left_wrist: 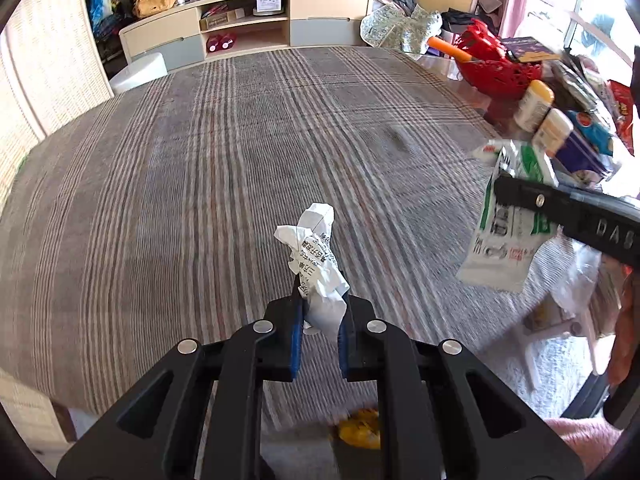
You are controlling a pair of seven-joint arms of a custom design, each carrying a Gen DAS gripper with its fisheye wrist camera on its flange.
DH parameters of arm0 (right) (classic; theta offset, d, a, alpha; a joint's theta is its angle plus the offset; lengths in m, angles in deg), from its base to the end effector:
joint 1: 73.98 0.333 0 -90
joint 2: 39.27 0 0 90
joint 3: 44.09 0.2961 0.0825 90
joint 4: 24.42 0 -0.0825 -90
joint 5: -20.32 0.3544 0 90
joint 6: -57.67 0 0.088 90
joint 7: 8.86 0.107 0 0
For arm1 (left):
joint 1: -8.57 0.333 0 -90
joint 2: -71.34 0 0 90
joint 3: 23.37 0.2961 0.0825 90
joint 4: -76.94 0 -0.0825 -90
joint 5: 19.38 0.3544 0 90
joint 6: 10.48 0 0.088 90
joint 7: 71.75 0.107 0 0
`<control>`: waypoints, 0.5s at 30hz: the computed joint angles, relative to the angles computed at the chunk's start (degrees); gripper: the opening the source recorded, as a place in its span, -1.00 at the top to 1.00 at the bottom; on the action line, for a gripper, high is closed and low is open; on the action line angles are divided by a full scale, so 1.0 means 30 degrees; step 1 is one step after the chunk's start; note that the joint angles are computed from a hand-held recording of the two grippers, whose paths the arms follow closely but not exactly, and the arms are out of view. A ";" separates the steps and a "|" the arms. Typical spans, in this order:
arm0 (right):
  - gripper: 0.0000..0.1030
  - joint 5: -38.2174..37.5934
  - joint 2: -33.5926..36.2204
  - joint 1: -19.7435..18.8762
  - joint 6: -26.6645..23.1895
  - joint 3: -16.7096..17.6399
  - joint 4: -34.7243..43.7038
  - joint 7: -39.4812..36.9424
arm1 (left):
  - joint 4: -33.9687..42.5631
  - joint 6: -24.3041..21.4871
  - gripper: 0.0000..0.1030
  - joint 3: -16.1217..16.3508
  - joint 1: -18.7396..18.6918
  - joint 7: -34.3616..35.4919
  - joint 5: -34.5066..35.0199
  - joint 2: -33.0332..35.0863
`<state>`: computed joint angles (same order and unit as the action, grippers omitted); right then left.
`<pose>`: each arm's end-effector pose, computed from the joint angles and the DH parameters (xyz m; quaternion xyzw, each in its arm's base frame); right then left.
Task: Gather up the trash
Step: 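Carry the packet and tissue over the black bin and open both tools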
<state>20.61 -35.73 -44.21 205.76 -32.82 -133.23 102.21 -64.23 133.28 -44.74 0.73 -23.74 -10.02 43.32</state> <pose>0.4494 0.3876 0.5302 -0.7772 0.5490 -0.0667 0.3002 0.3670 -0.2215 0.5072 -0.7146 0.6392 -0.2129 0.1880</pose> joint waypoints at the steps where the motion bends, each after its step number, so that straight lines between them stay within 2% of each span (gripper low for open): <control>1: 0.47 0.0194 -0.0611 0.0015 0.0181 0.0050 -0.0811 -0.0034 | -0.0421 -0.0074 0.76 -0.0051 -0.0281 -0.0322 -0.0345 -0.0649; 5: 0.47 0.0517 -0.3521 0.0419 0.0749 0.0072 -0.4651 0.0120 | -0.2269 -0.0323 0.76 -0.0863 -0.1336 -0.1771 -0.1489 -0.3199; 9: 0.47 0.0794 -0.5858 0.1015 0.1467 -0.0118 -0.7978 0.0017 | -0.3793 -0.0209 0.76 -0.1719 -0.2560 -0.3265 -0.2630 -0.4591; 12: 0.46 0.1829 -0.7068 0.2106 0.2485 -0.0606 -1.0158 -0.0818 | -0.4896 0.0316 0.76 -0.2042 -0.3623 -0.4105 -0.3546 -0.4947; 15: 0.46 0.1404 -0.7765 0.2289 0.2444 -0.0374 -1.1471 -0.0345 | -0.5702 0.0767 0.76 -0.2514 -0.4599 -0.4936 -0.4155 -0.4804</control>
<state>24.83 -59.02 -37.35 213.09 -33.94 -167.65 101.18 -81.33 135.58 -52.28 -13.07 -38.54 -22.49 28.91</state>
